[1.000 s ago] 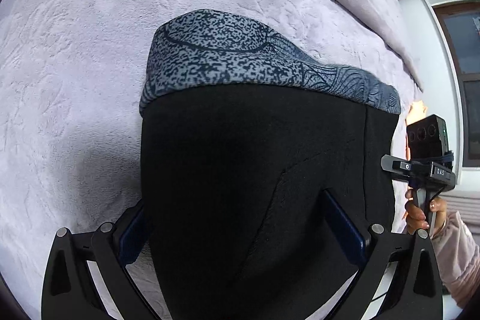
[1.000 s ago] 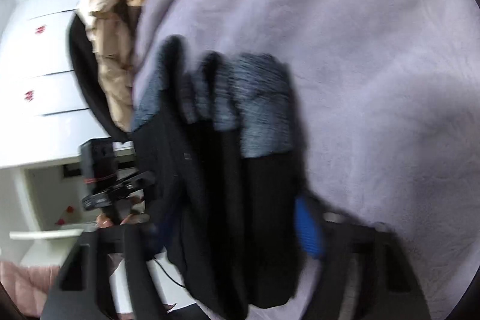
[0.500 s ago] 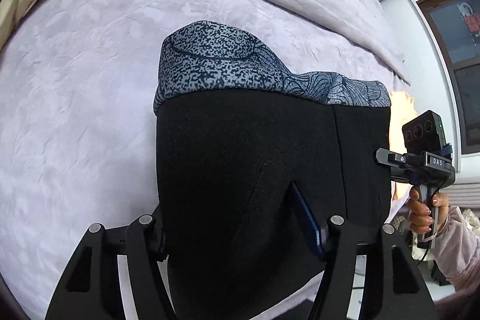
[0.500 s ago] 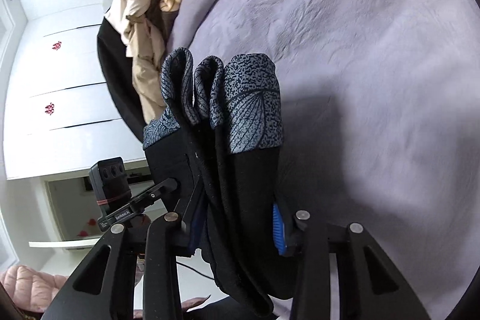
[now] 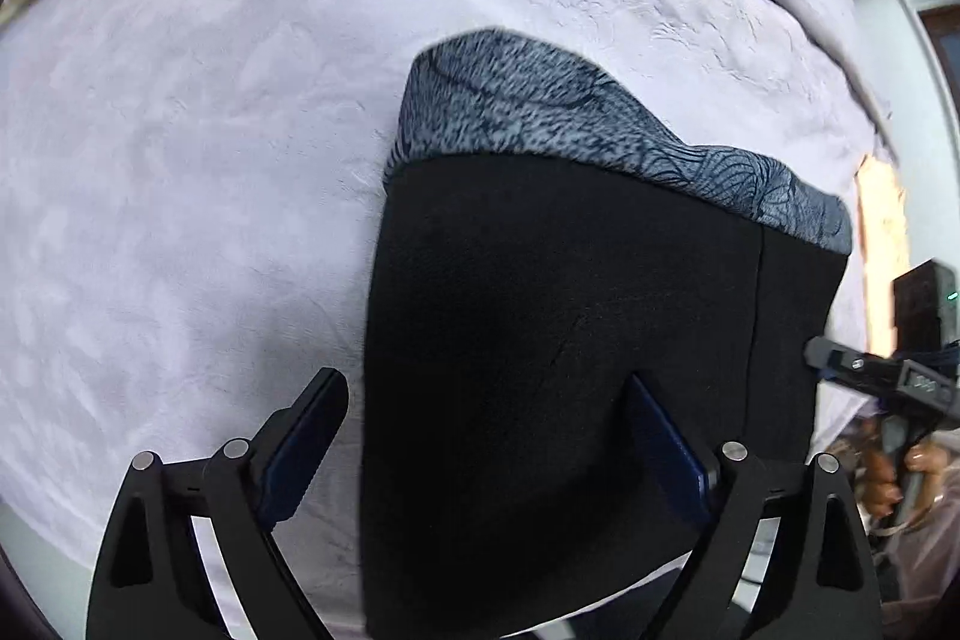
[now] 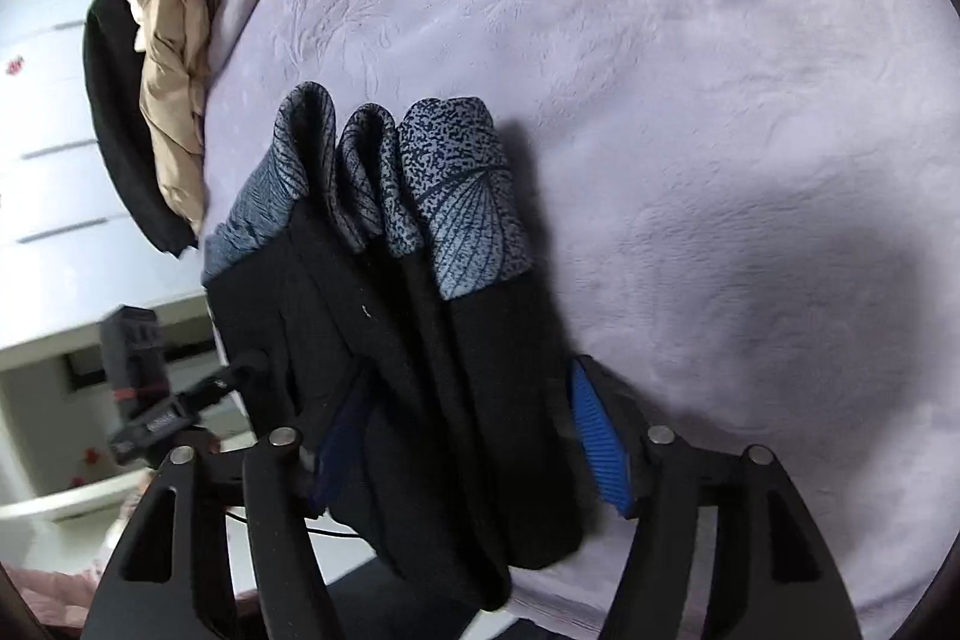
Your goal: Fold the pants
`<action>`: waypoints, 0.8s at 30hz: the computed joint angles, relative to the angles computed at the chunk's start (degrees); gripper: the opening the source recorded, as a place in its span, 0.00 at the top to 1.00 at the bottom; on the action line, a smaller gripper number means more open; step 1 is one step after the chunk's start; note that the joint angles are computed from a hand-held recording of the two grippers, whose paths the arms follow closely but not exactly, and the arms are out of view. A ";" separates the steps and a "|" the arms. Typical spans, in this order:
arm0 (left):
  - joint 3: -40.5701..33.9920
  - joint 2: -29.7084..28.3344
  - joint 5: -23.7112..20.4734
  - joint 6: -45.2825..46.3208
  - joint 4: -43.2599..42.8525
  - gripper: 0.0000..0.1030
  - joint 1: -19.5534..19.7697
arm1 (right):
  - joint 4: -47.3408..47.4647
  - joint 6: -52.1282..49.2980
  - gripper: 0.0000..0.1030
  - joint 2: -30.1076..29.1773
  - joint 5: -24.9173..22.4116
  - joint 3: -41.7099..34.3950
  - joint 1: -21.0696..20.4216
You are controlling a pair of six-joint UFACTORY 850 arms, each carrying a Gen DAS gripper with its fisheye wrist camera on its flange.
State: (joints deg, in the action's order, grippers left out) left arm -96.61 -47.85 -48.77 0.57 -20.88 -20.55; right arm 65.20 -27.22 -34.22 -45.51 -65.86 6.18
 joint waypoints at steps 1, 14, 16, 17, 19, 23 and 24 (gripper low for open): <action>-0.21 0.35 0.28 -1.48 3.20 0.08 -0.54 | -3.56 1.75 0.33 0.71 0.76 -0.56 0.37; 0.41 5.75 2.06 -13.86 16.49 0.08 -5.32 | -15.31 5.72 0.62 7.41 3.80 -2.00 3.96; 1.34 6.73 2.37 -14.13 16.68 0.08 -5.80 | -16.36 4.96 0.62 7.04 3.03 -3.24 5.26; 1.89 7.36 2.47 -14.69 17.13 0.08 -6.23 | -16.11 4.26 0.62 6.94 2.49 -3.51 5.69; 2.48 8.03 2.57 -16.10 18.16 0.08 -7.01 | -14.89 2.59 0.62 7.22 1.40 -3.18 6.09; 4.50 9.59 3.49 -19.02 19.41 0.08 -7.51 | -14.01 2.02 0.61 6.81 0.29 -3.18 6.13; 5.04 10.03 3.96 -19.56 19.52 0.08 -7.60 | -14.05 2.33 0.61 6.47 0.24 -3.51 6.23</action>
